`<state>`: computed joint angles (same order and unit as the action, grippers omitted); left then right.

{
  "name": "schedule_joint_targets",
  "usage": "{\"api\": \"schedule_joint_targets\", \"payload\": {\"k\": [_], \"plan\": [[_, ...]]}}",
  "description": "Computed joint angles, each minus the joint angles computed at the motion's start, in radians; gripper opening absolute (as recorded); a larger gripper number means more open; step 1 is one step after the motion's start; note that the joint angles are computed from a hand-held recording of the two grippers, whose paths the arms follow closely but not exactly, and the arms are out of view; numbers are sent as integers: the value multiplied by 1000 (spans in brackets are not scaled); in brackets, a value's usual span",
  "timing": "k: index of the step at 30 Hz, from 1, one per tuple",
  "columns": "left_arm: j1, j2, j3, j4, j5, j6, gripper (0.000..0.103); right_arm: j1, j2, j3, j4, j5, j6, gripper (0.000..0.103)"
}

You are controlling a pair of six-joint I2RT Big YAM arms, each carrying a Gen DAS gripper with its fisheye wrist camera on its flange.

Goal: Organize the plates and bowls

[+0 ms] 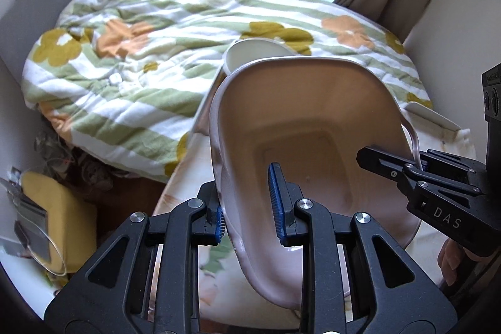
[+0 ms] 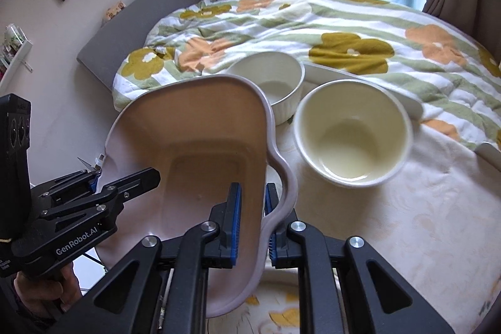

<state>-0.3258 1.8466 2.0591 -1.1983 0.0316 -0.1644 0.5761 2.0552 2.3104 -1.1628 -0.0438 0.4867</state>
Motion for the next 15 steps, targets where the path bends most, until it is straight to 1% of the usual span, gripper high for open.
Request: {"api": "schedule_joint_targets", "payload": {"k": [1,2,6,9,12,15], "plan": [[-16,-14,-4,-2,-2,-3,21,-1,-61,-84,39,12,9,13],[-33,-28,-8,-4,-2,-8,21,-1,-107,-143,61,23,20,13],[-116,-82,-35,9,-27,-17,21,3,-280,-349,120,85,67,13],[-186,-110,-55,20,-34,-40,21,6,-398,-479,137,146,90,13],[-255,-122,-63,29,-21,-58,21,1,-512,-603,145,196,133,13],[-322,-103,-39,26,-13,-66,21,-2,-592,-679,123,242,172,13]]}}
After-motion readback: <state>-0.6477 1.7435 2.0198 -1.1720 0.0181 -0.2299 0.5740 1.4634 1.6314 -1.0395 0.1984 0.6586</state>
